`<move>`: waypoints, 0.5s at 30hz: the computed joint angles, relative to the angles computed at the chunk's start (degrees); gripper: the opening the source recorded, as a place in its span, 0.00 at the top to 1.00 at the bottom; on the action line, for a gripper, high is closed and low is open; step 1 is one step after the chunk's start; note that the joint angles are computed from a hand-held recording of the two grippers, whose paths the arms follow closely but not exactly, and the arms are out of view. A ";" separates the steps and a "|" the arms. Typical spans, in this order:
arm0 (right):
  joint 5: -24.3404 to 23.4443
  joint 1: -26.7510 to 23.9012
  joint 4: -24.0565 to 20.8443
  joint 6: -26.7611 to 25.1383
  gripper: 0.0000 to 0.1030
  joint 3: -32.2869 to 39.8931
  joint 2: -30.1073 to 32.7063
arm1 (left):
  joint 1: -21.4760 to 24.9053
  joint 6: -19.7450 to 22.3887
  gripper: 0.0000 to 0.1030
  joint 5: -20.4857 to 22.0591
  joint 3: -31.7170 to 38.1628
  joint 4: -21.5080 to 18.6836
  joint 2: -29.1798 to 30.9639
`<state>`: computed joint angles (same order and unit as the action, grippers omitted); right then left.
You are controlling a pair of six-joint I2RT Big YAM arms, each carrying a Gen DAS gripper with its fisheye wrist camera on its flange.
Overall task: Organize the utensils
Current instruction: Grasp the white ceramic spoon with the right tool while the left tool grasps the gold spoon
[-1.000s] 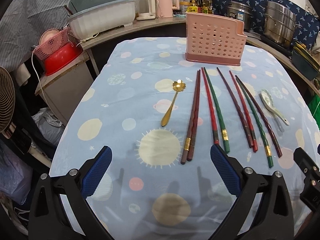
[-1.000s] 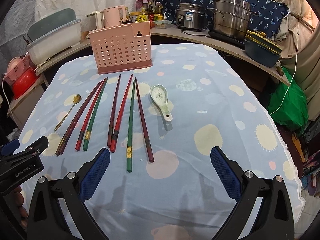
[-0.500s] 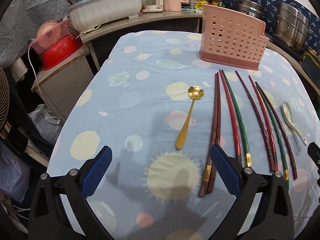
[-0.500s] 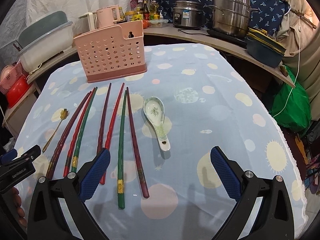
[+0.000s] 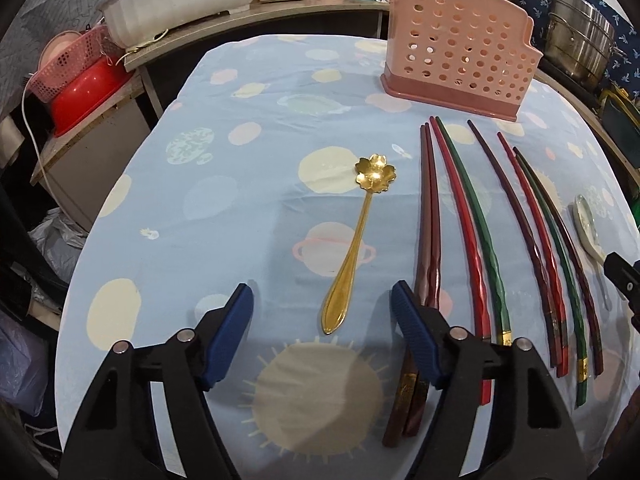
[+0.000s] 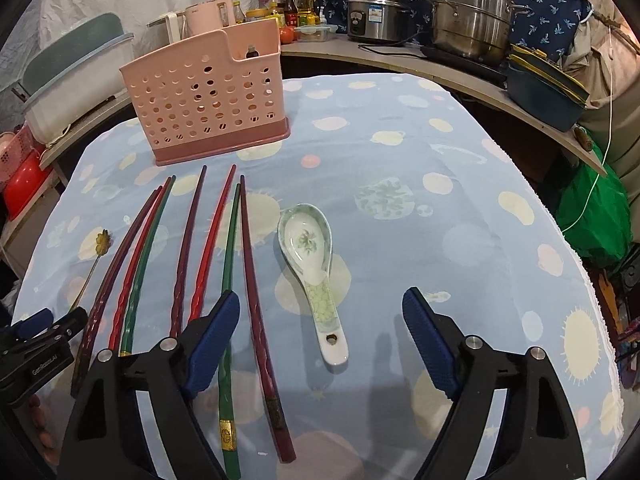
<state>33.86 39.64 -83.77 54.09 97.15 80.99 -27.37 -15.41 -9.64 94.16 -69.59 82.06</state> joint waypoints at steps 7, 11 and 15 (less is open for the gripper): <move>-2.95 -1.57 1.81 -1.61 0.42 -0.62 0.57 | 0.34 0.79 0.47 1.64 0.00 0.89 0.13; -4.40 -2.01 3.01 -2.11 0.54 -1.07 0.72 | 0.37 1.20 0.57 2.79 0.28 0.89 0.17; -5.24 -2.05 3.58 -2.25 0.63 -1.51 0.78 | 0.46 1.38 0.71 3.97 0.30 0.90 0.02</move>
